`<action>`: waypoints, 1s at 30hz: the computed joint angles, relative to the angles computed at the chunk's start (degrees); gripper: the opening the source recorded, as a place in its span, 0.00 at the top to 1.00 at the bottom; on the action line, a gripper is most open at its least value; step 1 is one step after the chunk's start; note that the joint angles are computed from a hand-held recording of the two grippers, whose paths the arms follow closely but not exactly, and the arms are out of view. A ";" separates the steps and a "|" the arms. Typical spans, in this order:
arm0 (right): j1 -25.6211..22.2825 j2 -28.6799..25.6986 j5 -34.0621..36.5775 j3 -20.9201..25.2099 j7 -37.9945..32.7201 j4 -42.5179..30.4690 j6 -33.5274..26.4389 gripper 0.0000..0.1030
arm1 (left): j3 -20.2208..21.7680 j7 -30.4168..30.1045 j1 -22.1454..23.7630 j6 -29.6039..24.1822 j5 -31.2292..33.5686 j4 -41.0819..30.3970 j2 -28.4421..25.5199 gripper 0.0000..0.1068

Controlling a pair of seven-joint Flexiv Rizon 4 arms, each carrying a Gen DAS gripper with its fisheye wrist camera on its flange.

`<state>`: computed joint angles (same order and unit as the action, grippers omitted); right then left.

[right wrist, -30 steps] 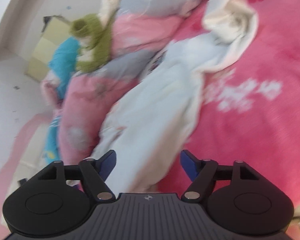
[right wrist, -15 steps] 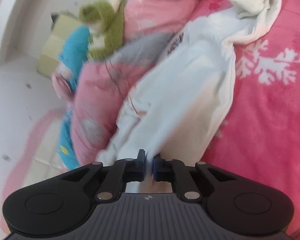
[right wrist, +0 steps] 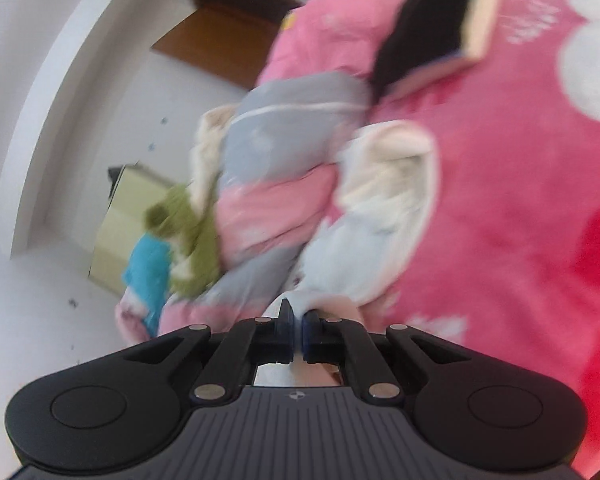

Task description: Fold clothes

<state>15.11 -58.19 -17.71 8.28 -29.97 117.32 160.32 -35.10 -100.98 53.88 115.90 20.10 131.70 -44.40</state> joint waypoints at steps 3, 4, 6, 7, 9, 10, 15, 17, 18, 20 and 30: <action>-3.52 -4.18 -5.86 -0.35 3.65 -3.40 -1.31 0.96 | 5.43 -2.49 -8.03 2.98 -4.64 -3.39 -0.69 0.36; -4.65 -5.56 -7.95 -0.50 4.98 -4.68 -1.88 0.96 | 7.09 -3.64 -10.18 3.54 -5.91 -4.45 -0.94 0.36; -6.68 -7.83 -12.42 -0.37 7.70 -6.80 -1.95 0.96 | 8.76 -6.31 -12.64 3.66 -7.57 -6.65 -2.13 0.36; -7.43 -8.10 -14.30 -0.38 8.91 -7.00 -1.75 0.96 | 9.28 -7.54 -13.51 3.41 -8.20 -7.54 -2.61 0.36; -8.85 -7.75 -17.95 -0.65 11.35 -6.55 -1.53 0.93 | 9.78 -9.96 -14.63 3.44 -9.01 -9.05 -3.82 0.36; -9.55 -7.59 -19.78 -0.80 12.59 -6.38 -1.40 0.90 | 10.22 -11.04 -15.22 3.59 -9.36 -9.49 -4.24 0.36; -11.73 -6.58 -24.91 -0.80 17.11 -3.82 1.51 0.55 | 14.76 -16.42 -20.19 10.53 -10.39 -11.46 -7.11 0.38; -11.21 -6.12 -24.38 -0.37 17.95 -1.99 2.74 0.54 | 16.89 -18.03 -22.22 12.77 -10.61 -12.39 -7.83 0.45; -10.63 -5.88 -24.12 -0.33 18.14 -1.29 2.85 0.54 | 18.08 -18.64 -23.33 13.52 -10.89 -12.90 -8.02 0.53; -9.16 -5.37 -23.63 -0.37 18.11 -0.22 2.20 0.54 | 19.49 -19.34 -24.75 13.75 -10.48 -14.27 -8.49 0.69; -3.00 -0.15 -17.56 0.78 14.14 2.85 -5.16 0.54 | 22.92 -21.59 -22.65 20.23 -3.78 -13.98 -5.32 0.94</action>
<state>12.11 -58.34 -35.27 9.06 -15.83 120.17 155.16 -12.19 -122.57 31.23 136.13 16.33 117.72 -49.71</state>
